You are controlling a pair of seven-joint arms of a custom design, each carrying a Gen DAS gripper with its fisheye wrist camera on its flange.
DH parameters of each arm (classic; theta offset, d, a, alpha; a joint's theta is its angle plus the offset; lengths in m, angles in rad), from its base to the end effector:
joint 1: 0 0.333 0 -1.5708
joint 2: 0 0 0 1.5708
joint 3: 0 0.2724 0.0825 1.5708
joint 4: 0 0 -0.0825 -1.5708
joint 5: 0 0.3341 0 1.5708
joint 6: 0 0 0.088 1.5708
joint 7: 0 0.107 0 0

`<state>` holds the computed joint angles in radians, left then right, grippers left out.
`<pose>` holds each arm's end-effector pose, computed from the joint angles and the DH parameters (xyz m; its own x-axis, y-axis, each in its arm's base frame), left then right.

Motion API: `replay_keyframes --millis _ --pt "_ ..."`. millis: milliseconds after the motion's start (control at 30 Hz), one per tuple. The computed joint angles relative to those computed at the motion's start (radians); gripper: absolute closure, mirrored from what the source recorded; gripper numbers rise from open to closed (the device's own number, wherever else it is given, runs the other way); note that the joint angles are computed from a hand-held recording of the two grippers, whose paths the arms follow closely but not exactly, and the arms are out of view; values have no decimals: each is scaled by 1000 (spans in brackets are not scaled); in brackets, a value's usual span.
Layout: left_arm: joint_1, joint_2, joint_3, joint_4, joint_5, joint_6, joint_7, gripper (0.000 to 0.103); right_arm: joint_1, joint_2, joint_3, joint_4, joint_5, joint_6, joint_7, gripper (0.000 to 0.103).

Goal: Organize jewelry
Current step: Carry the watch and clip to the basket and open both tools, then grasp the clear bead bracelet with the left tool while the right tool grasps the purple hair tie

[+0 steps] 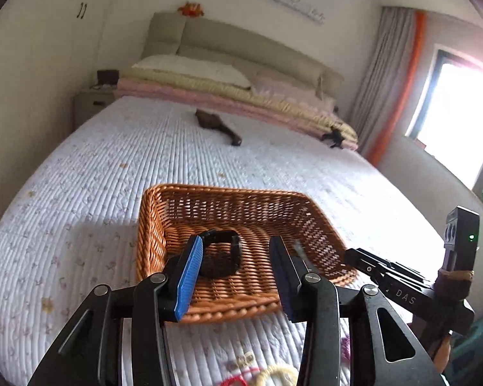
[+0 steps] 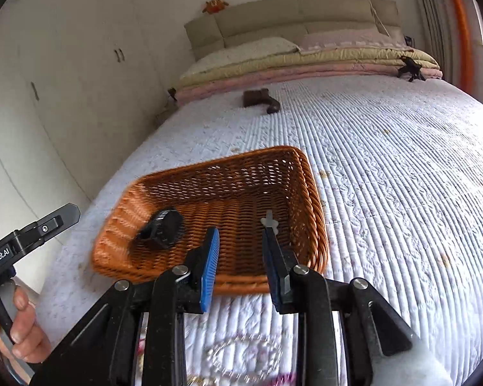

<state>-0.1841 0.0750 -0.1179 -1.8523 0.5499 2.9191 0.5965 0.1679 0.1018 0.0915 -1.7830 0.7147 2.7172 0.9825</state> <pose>0.5438 -0.2011 0.5663 0.0278 -0.9490 0.3140 -0.5368 -0.2791 -0.7962 0.5755 0.1258 0.5555 0.4066 -0.8829 -0.2347 -0.6159 -0.0752 -0.7842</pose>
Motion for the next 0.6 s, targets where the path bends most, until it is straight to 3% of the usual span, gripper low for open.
replay_keyframes --millis 100,167,200,367,500,600 --pt "18 -142 -19 -144 131 63 -113 59 14 -145 -6 -160 141 74 -162 68" --pt "52 -222 -55 -218 194 79 -172 58 50 -227 -28 -249 211 131 -251 55" --pt "67 -267 -73 -260 208 86 -193 58 71 -271 -44 -291 252 152 -299 54" --pt "159 -436 -171 -419 225 121 -262 58 181 -442 -130 -438 394 234 -464 54" --pt "221 -542 -248 -519 205 133 -291 58 328 -544 -224 -527 556 356 -680 54" --pt "248 -580 -277 -592 172 176 -300 58 368 -542 -260 -557 546 395 -699 54"
